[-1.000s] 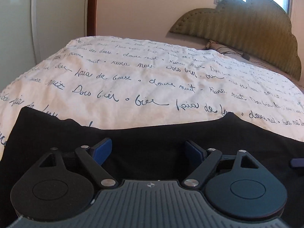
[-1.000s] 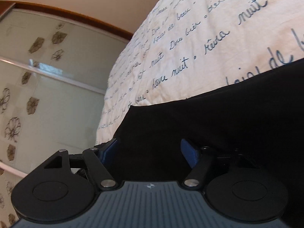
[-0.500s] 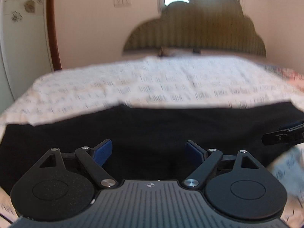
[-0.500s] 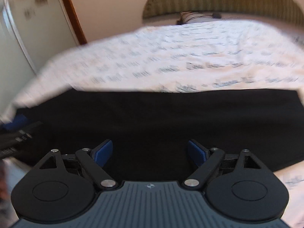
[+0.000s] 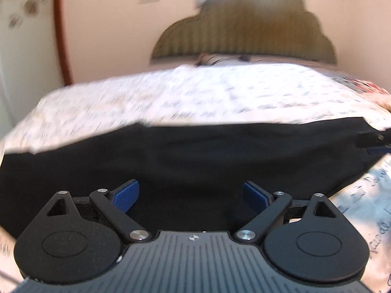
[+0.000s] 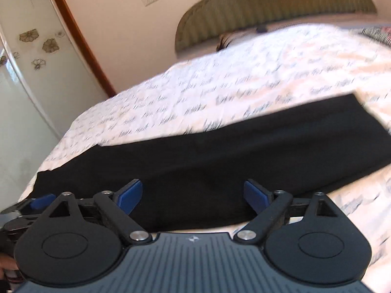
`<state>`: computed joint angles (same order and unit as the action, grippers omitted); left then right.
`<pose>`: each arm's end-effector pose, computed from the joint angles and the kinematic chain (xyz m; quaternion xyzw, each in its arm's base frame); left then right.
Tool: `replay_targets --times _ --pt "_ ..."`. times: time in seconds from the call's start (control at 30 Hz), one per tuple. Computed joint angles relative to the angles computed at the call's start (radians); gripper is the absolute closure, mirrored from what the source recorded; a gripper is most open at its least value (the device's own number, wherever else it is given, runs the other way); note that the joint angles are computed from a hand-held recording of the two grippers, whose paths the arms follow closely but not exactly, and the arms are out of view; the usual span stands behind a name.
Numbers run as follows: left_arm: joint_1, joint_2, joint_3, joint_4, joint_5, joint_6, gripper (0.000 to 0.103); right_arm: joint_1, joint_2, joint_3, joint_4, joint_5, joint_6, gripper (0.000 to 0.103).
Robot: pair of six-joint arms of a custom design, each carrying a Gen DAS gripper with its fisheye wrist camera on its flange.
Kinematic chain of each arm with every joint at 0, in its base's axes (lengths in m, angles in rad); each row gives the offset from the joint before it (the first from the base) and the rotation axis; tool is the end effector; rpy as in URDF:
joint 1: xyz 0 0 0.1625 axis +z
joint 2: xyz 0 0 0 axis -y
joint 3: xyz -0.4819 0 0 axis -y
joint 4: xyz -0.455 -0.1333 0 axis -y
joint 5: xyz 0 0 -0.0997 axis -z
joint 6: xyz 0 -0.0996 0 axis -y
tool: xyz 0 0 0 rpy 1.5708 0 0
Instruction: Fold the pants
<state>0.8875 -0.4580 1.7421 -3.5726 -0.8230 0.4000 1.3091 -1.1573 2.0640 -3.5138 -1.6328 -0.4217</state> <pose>-0.2760 -0.6574 -0.0503 0.3394 0.8130 -0.3719 0.2924 -0.0351 -0.6225 0.2806 0.0541 -0.8668 0.4574 0.1913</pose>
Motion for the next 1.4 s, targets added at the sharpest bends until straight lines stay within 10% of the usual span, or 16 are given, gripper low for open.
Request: replay_targets --times 0.23,0.43,0.73,1.07,1.4 --pt "0.004 0.058 -0.064 0.182 -0.015 -0.015 0.011 0.028 0.103 -0.126 0.023 -0.320 -0.123 0.006" --pt "0.024 0.058 -0.064 0.164 -0.049 -0.062 0.003 -0.010 0.072 -0.053 -0.046 -0.212 -0.195 0.005" --pt "-0.013 0.044 -0.033 0.049 -0.149 0.052 0.008 -0.114 -0.048 0.051 -0.274 -0.031 0.148 0.005" --pt "-0.005 0.124 -0.119 0.209 -0.203 0.077 0.003 -0.063 0.031 -0.096 -0.037 -0.301 -0.048 0.000" --pt "0.009 0.117 -0.116 0.217 -0.228 0.044 0.000 -0.069 0.020 -0.064 -0.065 -0.307 -0.045 0.000"
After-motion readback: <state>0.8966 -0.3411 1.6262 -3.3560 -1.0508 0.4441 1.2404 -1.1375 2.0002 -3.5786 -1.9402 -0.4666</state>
